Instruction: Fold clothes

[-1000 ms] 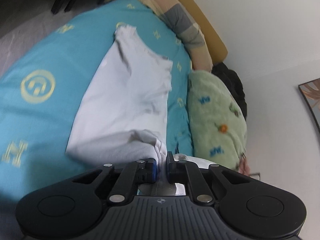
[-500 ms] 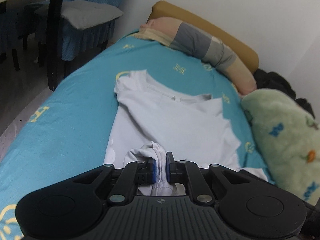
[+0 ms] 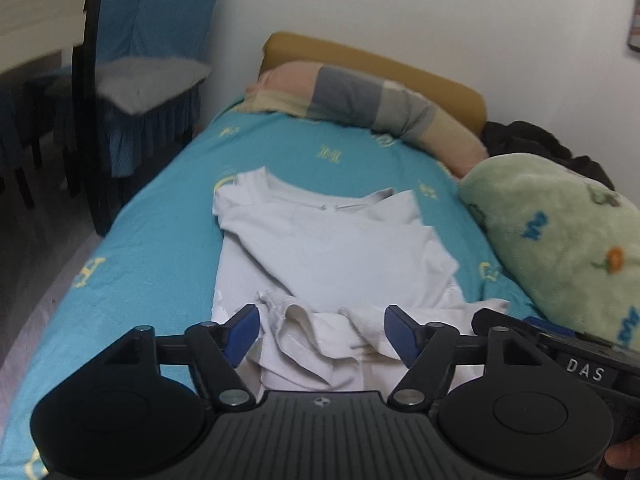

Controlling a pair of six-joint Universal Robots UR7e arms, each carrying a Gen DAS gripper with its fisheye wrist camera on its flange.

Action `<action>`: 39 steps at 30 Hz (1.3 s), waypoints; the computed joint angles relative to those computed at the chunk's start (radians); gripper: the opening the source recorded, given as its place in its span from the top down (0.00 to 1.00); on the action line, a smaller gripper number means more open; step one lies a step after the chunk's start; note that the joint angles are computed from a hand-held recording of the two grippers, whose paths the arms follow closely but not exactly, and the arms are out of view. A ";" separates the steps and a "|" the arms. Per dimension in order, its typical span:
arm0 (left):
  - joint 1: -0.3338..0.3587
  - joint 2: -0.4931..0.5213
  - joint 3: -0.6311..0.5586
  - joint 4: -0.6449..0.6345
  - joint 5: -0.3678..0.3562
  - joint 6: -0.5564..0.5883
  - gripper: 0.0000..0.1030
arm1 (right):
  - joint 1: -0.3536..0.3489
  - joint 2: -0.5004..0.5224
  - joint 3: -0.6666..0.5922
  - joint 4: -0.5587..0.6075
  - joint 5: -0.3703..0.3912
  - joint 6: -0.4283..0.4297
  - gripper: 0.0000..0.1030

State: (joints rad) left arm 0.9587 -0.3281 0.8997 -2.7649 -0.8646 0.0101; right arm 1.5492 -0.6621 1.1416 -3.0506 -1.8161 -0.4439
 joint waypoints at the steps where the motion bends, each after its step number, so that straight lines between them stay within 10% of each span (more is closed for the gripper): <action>1: -0.013 -0.022 0.042 -0.031 0.003 0.016 0.19 | 0.006 -0.020 0.032 -0.024 0.000 -0.010 0.17; 16: -0.168 -0.247 0.507 -0.415 0.095 0.080 0.07 | 0.063 -0.279 0.461 -0.325 0.045 -0.049 0.17; 39: -0.135 -0.238 0.480 -0.244 0.072 -0.086 0.06 | 0.058 -0.267 0.464 -0.360 0.025 -0.041 0.17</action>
